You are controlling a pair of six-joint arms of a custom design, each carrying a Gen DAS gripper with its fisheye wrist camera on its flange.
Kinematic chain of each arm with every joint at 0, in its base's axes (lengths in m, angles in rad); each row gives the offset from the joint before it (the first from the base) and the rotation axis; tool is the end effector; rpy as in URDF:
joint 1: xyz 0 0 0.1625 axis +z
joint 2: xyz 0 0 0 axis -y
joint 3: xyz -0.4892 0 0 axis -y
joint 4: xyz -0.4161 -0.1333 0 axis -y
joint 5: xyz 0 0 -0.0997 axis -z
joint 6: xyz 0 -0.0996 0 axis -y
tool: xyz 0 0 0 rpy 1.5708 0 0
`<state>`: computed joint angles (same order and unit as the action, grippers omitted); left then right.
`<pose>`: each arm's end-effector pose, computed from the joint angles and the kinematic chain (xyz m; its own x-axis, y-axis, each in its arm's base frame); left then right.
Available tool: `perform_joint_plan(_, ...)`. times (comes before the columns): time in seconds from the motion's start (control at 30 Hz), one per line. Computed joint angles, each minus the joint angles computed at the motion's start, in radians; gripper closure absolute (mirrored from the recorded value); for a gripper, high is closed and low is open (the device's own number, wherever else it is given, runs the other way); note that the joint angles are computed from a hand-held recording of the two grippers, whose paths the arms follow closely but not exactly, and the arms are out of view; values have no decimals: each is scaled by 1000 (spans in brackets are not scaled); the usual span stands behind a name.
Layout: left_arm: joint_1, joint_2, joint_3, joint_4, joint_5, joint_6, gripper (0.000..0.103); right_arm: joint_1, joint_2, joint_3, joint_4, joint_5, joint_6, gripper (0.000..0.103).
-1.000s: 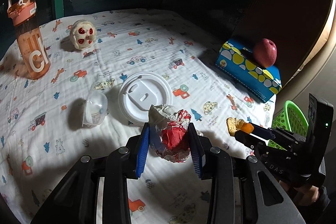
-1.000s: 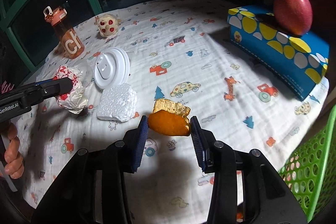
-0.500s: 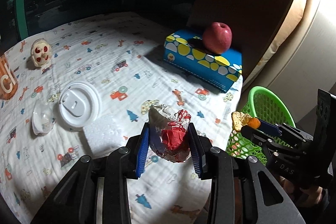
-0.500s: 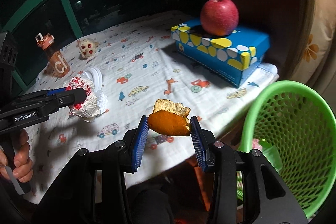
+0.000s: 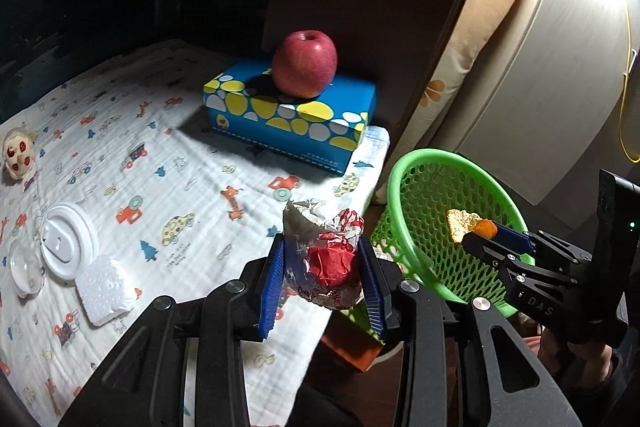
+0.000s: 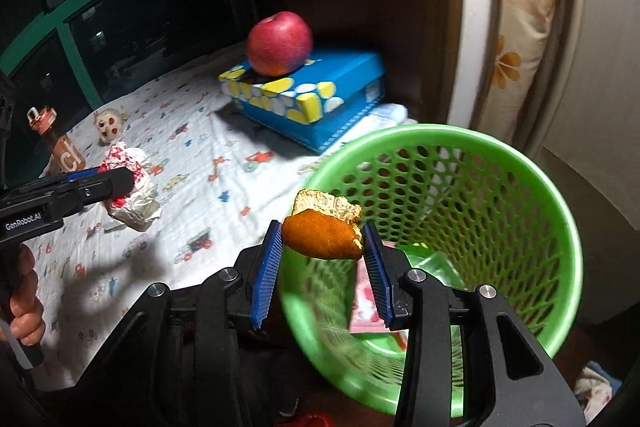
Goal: Collect trash
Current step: 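Carry the cracker to the green basket with the right tool while the left tool carries the wrapper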
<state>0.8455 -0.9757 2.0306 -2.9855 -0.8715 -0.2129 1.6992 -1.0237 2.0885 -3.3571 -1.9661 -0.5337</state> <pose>-0.2501 -0.5797 0.1694 -0.8379 0.1825 -0.5145 0.4541 0.7560 -0.4714 0.1699 -0.5747 0.2132 -0.7671 -0.2634 0.5849 -0.5650 0.7093 -0.4216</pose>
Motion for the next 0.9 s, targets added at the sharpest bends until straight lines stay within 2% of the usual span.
perform_joint_plan(0.57,-43,110,-124,44,-56,68,68,-89,-75,19,-36,-41,9,59)
perform_joint_plan(0.63,-45,121,-136,51,-64,71,68,-95,-80,21,-37,-43,9,58)
perform_joint_plan(0.7,-48,131,-147,58,-68,72,68,-101,-86,25,-47,-42,11,50)
perform_joint_plan(0.9,-49,165,-178,88,-87,72,68,-113,-104,37,-57,-37,13,48)
